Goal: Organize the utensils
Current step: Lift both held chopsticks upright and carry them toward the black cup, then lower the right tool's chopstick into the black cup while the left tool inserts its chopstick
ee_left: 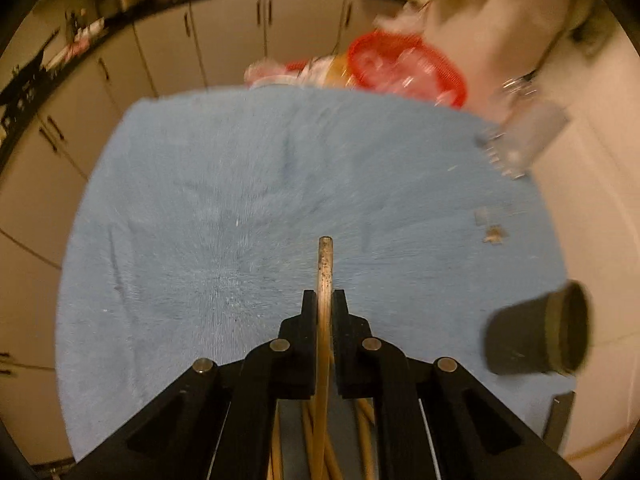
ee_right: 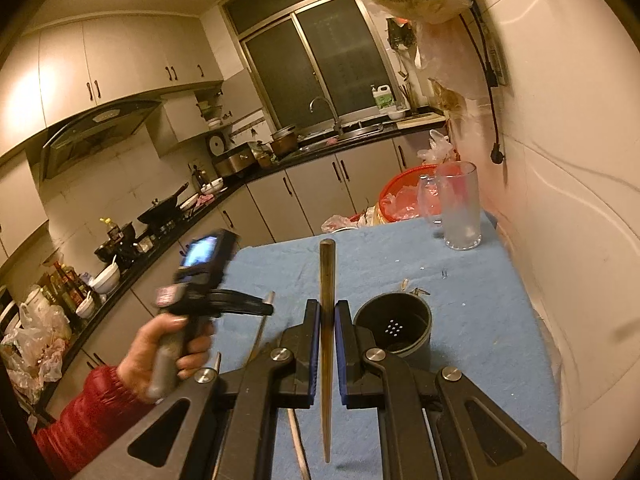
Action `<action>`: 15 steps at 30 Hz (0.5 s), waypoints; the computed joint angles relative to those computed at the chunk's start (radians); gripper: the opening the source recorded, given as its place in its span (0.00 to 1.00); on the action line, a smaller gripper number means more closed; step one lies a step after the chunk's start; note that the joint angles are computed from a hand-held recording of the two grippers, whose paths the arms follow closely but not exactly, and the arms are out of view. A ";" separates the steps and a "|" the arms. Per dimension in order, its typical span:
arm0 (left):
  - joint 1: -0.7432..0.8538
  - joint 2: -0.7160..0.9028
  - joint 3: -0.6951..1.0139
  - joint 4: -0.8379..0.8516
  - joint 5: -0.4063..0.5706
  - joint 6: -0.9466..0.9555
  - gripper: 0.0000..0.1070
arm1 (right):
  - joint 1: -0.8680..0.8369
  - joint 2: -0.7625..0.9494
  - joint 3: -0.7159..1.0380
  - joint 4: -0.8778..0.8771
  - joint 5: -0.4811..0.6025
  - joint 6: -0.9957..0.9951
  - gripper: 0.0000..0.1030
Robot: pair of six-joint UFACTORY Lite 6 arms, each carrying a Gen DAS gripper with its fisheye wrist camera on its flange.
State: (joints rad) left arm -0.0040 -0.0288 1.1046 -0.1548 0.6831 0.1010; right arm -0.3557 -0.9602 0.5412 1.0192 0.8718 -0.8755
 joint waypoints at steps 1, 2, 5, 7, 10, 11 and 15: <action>-0.001 -0.073 -0.021 -0.025 0.021 0.021 0.07 | -0.006 -0.006 0.005 0.000 0.006 0.005 0.08; 0.004 -0.109 -0.020 -0.044 0.041 0.043 0.07 | -0.029 -0.017 0.009 0.006 0.025 0.000 0.08; 0.018 -0.296 -0.065 -0.127 0.103 0.114 0.07 | -0.087 -0.038 0.024 0.020 0.084 -0.007 0.08; 0.063 -0.394 -0.096 -0.228 0.133 0.225 0.07 | -0.094 -0.051 0.031 0.015 0.094 0.006 0.08; 0.029 -0.433 -0.066 -0.163 0.161 0.174 0.07 | -0.117 -0.080 0.034 0.008 0.126 0.020 0.08; 0.018 -0.452 -0.062 -0.151 0.169 0.167 0.07 | -0.143 -0.092 0.037 0.012 0.151 0.017 0.08; -0.002 -0.485 -0.013 -0.128 0.214 0.142 0.07 | -0.282 -0.118 0.054 0.054 0.276 -0.029 0.08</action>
State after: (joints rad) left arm -0.0060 -0.5134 1.0913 -0.2830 0.8974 0.2433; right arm -0.6372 -1.0783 0.5952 1.0735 1.1478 -0.9047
